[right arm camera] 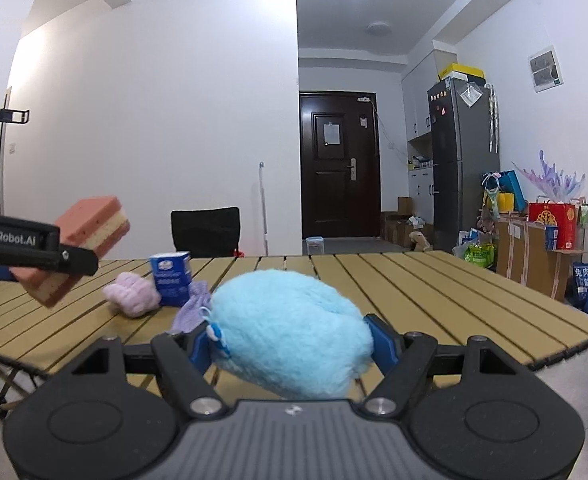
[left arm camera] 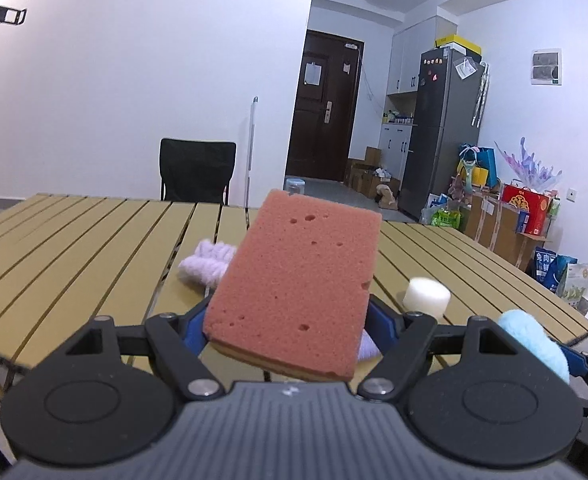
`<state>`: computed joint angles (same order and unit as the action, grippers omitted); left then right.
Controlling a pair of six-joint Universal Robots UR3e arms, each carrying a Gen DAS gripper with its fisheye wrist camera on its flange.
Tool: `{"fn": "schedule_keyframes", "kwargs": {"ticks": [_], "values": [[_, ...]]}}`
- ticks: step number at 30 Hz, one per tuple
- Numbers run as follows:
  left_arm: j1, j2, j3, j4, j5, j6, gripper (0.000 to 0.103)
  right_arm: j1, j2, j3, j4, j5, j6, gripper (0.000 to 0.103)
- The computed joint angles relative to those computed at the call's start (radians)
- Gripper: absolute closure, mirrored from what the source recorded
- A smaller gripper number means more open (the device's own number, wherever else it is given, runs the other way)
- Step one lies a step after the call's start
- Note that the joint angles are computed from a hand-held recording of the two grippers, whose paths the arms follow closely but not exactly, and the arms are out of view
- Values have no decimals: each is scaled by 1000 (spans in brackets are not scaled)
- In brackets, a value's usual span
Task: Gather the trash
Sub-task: 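Carry the plush toy and pink sponge in both tools down over the black bin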
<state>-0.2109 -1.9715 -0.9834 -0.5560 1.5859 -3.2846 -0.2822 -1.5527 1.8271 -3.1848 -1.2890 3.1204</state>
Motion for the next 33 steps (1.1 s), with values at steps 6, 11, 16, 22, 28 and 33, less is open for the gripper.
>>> {"fn": "schedule_keyframes", "kwargs": {"ticks": [6, 11, 16, 22, 28, 33], "values": [[28, 171, -244, 44, -26, -10, 26, 3, -156, 167, 43, 7, -27, 29], [52, 288, -403, 56, -48, -10, 26, 37, -252, 267, 95, -22, -36, 29], [94, 403, -540, 42, -112, 1, 26, 43, -396, 398, 172, -35, -43, 29], [135, 522, -683, -7, -171, 38, 26, -13, -633, 524, 363, -7, -60, 29], [172, 628, -802, -67, -190, 81, 26, -138, -906, 601, 644, 86, -146, 29], [201, 704, -882, -152, -184, 113, 26, -120, -954, 619, 741, 57, -175, 29]]}}
